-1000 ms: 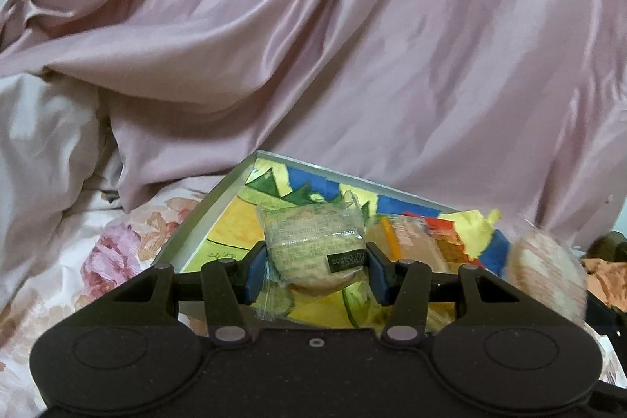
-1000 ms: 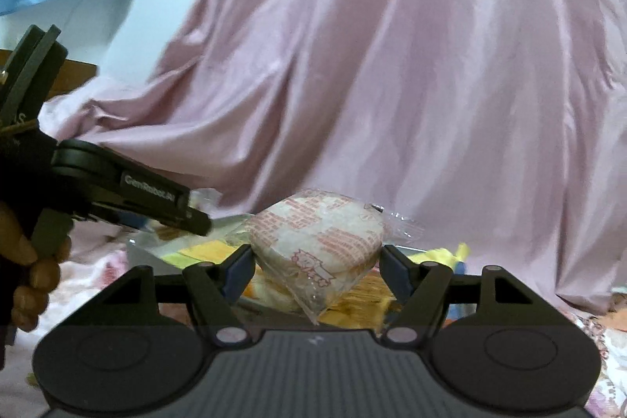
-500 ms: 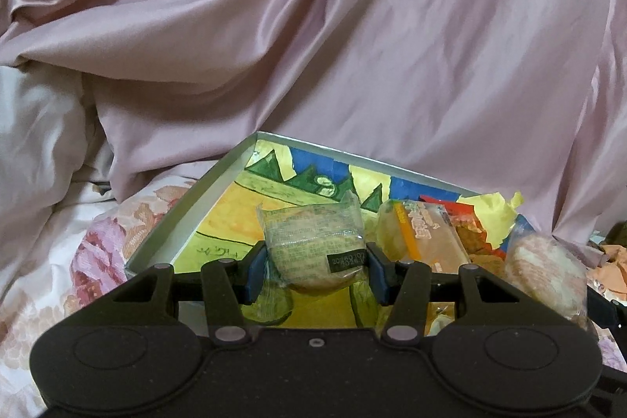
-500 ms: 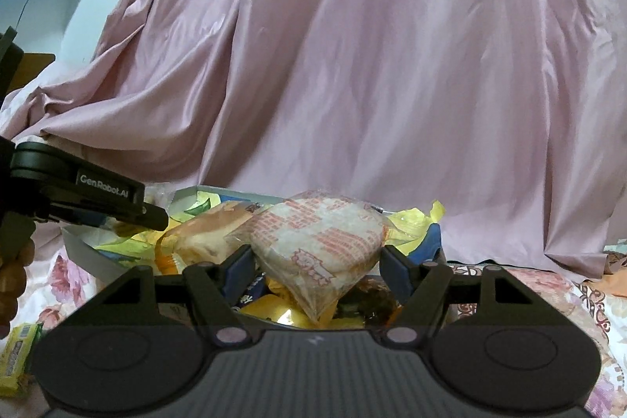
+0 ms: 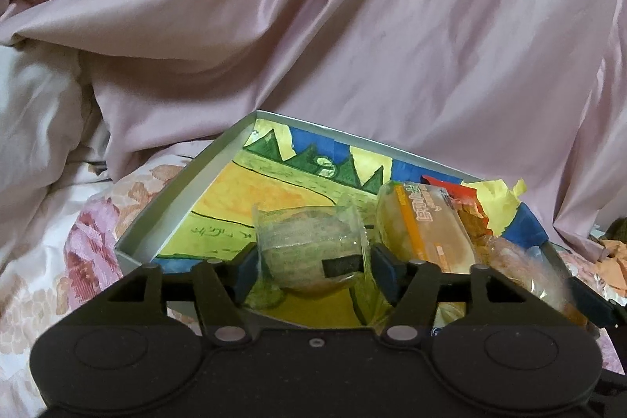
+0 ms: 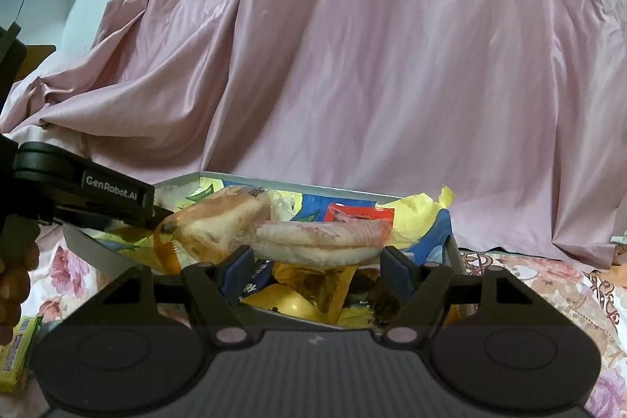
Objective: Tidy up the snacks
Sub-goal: 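Lower the cake into the tray with the left tool while the right tool lowers the bun, then move both tools back over the yellow bar and sausage pack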
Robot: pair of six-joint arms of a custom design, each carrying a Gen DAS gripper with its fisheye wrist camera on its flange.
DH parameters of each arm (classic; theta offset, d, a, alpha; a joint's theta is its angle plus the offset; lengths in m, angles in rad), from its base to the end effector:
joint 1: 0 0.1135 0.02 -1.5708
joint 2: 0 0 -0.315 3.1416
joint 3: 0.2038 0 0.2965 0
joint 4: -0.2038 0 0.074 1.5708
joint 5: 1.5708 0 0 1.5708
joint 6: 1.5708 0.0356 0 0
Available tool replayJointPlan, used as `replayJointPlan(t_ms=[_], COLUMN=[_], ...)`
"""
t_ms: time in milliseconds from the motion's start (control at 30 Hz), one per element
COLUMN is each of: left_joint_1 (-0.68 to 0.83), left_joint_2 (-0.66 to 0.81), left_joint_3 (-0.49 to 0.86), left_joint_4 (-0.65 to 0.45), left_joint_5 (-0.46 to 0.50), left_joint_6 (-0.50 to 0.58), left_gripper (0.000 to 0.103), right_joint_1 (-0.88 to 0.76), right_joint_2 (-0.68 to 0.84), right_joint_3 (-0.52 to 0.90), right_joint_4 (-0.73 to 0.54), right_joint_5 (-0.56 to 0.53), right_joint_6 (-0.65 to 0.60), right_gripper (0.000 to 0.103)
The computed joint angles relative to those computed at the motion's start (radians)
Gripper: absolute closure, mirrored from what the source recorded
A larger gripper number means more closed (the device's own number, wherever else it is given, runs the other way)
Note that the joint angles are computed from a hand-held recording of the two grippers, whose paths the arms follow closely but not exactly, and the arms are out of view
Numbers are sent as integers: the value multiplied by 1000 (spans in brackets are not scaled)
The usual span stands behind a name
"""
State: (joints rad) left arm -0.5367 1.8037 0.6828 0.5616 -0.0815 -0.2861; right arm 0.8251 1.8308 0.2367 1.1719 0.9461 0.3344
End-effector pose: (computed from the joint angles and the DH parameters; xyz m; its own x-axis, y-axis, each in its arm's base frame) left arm 0.3159 -0.1846 0.1265 -0.5645 0.0086 -0.8254 0.3033 0.9321 -0.1978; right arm 0.1845 0.1572 0.0874 -0.2389 0.0243 -0.9708 0.1596 0.9871 -0.0146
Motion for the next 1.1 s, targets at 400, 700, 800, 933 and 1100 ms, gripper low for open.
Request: replayJointPlan(t_ms=[400, 700, 800, 933, 1100], left_joint_1=[6, 44, 73, 127, 217], left_joint_2=[-104, -277, -352, -466, -614], left_joint_3=[-112, -257, -308, -374, -451], left_joint_4=[93, 141, 132, 93, 24], left_joint_5=[-50, -74, -67, -41, 16], left_joint_6=[-10, -13, -9, 8, 44], left_gripper=[1, 1, 1, 1, 1], right_joint_1=[67, 196, 256, 338, 427], right_joint_2=[16, 11, -1, -27, -66], right_joint_3=[-25, -53, -58, -49, -28], right_joint_4=[113, 248, 255, 218, 132], right_joint_5=[77, 210, 261, 328, 402], right_joint_6=[-31, -119, -140, -149, -130], right_gripper=[0, 0, 0, 0, 0])
